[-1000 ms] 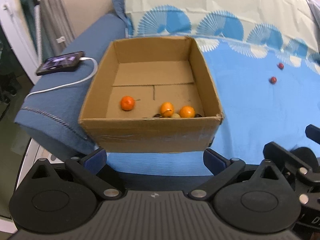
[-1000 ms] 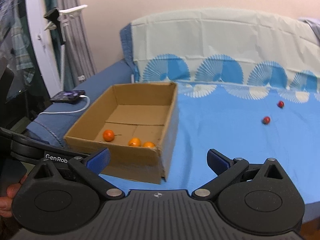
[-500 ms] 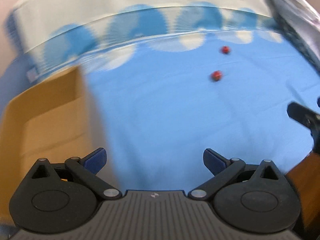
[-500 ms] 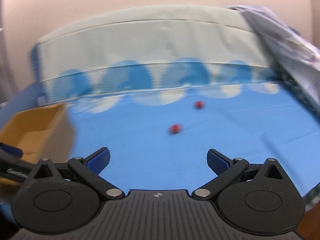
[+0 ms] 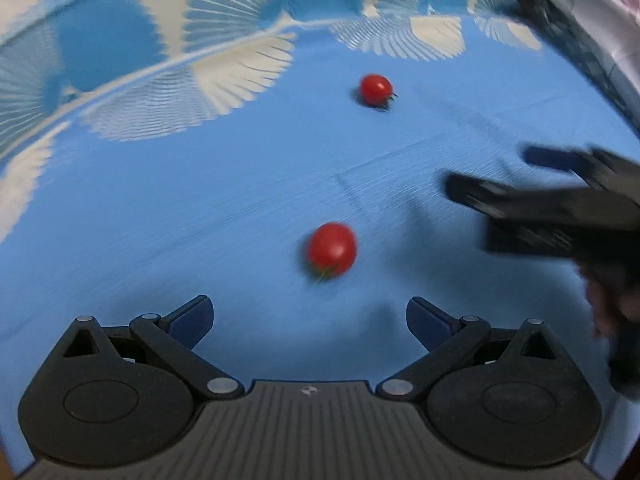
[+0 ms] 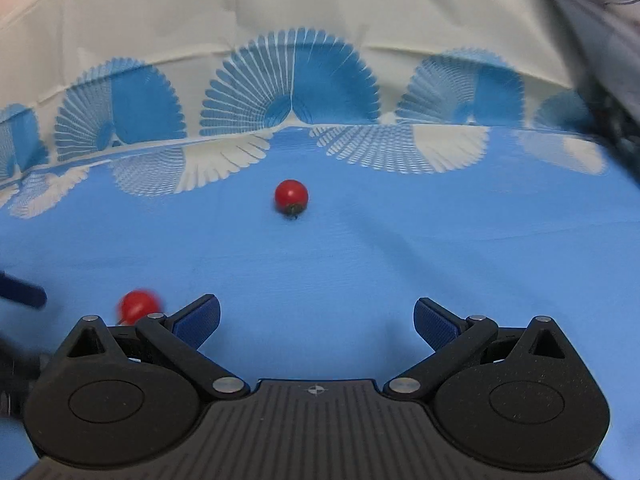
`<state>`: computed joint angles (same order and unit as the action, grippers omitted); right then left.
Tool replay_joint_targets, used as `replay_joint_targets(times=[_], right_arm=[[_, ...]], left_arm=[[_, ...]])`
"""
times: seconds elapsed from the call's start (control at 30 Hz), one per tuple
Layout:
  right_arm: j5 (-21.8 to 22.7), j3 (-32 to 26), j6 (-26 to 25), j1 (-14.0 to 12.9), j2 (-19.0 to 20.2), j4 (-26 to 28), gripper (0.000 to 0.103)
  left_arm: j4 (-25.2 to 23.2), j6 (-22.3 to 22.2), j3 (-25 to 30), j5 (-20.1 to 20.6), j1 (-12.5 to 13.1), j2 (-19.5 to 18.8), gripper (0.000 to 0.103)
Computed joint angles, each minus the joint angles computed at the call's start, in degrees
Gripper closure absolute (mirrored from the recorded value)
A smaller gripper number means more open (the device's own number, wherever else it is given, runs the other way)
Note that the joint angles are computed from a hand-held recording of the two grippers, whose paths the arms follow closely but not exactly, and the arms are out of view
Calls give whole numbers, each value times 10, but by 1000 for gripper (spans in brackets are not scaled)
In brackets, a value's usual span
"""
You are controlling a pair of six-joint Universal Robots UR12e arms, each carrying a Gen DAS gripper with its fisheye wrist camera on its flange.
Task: Organize fruits
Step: 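Grasp a red cherry tomato with the left gripper while the right grasps another, then carry both red cherry tomatoes over the cardboard box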
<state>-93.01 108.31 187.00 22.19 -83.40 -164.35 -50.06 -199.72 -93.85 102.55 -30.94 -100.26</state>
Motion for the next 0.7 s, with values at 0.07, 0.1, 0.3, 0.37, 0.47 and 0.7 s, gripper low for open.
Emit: replay_joint_targets(times=[0.07,0.1,0.3,0.37,0.47,0.7], right_arm=[[7,-21,-6,-3,30,-3,1],[-7,-24,-20,0,44,-30,1],[17,-75,-69,1,93,-46,1],[21,-86,-71,1,100,-40,1],[50,-85,-79,-2,102,-62,52],[23,-69,-55,9,66,-32,73]], left_arm=[[7,17,9,-2,2,-18,0],[27,23,5,-16,8,-21,0],[77,26,-13,-43,22,-17,6],[78,23,-13,-5,14,-16,27],[91,35,-18,2,15,-11,72],[98,23,-25,5,14,8,73]])
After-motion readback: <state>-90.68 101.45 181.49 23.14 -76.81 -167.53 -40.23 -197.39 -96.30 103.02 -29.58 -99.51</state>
